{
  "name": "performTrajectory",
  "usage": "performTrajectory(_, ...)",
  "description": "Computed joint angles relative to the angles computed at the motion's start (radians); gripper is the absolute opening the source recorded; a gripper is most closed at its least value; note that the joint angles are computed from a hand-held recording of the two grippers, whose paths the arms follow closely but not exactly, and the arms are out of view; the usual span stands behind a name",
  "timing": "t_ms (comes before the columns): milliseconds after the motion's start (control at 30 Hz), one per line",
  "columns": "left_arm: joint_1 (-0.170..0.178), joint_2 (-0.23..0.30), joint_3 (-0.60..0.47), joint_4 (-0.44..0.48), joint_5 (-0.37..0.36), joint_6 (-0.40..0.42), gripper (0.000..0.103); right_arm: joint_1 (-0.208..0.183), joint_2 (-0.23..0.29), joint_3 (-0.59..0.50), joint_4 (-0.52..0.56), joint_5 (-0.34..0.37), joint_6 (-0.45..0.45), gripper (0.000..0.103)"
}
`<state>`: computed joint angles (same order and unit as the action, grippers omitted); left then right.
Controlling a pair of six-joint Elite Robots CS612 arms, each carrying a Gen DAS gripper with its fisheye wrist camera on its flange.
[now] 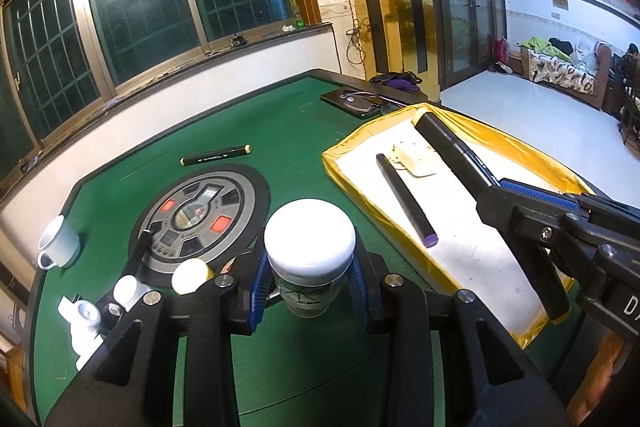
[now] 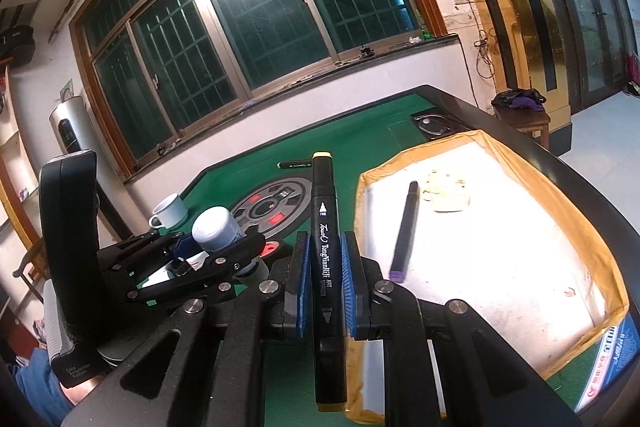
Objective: Organize rigid objects
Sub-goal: 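Carry the bottle with left tool while right carries the marker toward the tray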
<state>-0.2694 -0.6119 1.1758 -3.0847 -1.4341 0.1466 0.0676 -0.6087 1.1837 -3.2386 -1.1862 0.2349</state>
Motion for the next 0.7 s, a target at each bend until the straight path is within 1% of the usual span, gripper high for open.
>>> performTrajectory(200,-0.008,0.010,-0.024,0.018,-0.016,0.005,0.032,-0.011,-0.002,0.005,0.003,-0.005,0.009,0.013)
performTrajectory(567,-0.020,0.037,-0.099,0.114,-0.098,-0.034,0.032,-0.034,-0.027,0.040,-0.006,-0.048,0.043,0.013)
performTrajectory(700,-0.026,0.046,-0.117,0.131,-0.098,-0.046,0.032,-0.040,-0.032,0.041,0.016,-0.063,0.045,0.013)
